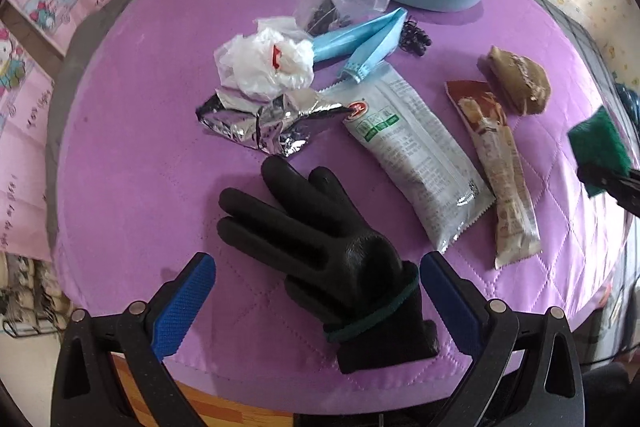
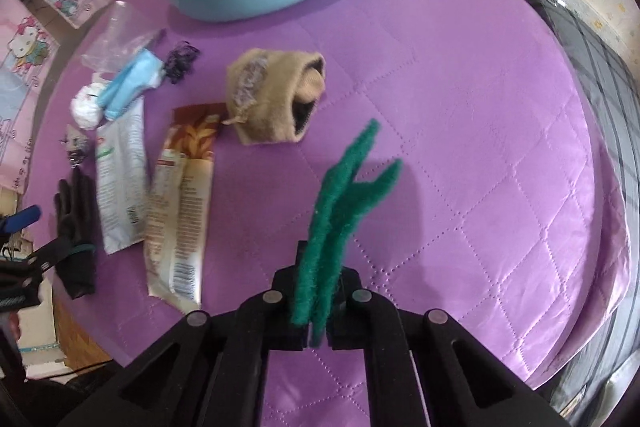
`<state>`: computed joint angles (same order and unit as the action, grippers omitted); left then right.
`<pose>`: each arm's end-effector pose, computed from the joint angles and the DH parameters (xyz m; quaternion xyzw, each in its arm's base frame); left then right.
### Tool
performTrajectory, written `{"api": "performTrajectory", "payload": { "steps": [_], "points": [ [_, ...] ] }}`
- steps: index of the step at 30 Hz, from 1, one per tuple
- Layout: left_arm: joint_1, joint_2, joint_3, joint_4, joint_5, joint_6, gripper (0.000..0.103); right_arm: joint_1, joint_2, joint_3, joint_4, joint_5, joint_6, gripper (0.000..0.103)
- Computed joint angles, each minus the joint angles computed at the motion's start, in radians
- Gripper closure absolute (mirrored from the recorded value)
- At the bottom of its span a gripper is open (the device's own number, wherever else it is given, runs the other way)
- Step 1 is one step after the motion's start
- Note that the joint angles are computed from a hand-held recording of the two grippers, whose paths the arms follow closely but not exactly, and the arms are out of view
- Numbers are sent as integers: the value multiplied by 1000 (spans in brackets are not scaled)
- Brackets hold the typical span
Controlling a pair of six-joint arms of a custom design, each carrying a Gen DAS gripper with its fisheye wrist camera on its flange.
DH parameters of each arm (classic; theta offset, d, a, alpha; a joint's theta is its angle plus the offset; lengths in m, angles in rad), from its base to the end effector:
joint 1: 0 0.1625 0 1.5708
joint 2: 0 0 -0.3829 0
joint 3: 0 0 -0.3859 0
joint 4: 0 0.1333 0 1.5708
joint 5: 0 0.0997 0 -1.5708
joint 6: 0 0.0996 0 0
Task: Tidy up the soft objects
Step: 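Grasp the black glove with the left tool while the right tool grasps the green scouring pad, then carry the glove and green pad with both tools over the teal basin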
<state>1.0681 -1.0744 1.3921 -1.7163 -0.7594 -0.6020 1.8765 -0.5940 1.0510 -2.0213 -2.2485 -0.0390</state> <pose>-0.1260 -0.6558 0.2940 -0.0115 0.9160 -0.1390 0.3762 0.2971 -0.7061 0.1283 0.1628 -0.9290 0.0412 0.3299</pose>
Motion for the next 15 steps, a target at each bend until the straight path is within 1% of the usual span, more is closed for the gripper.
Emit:
{"api": "performTrajectory", "payload": {
  "steps": [2,4,5,6,7,8,9,10,12,15],
  "points": [
    [12,5,-6,2,-7,-20,0,5,-15,9,-1,11,-2,99],
    [23,13,-14,-6,-22,-26,0,11,-13,2,0,4,-8,99],
    [28,17,-18,-9,-31,-28,4,14,-14,5,-4,2,-14,99],
    [33,20,-20,-19,-43,-23,13,17,-6,-6,2,4,-15,99],
    [37,25,-24,-23,-49,-20,20,17,-10,-1,-2,3,-19,99],
    [41,30,-30,-22,-58,-14,31,17,-18,13,-10,2,-26,99],
    [46,31,-28,-38,-80,6,46,18,-21,16,-11,0,-29,99],
    [46,28,-25,-49,-101,21,52,18,-24,20,-16,-3,-32,99],
    [40,24,-16,-50,-93,33,69,16,-27,19,-19,-1,-37,99],
    [41,10,-1,-64,-112,33,79,17,-32,28,-31,3,-51,99]
  ]
}}
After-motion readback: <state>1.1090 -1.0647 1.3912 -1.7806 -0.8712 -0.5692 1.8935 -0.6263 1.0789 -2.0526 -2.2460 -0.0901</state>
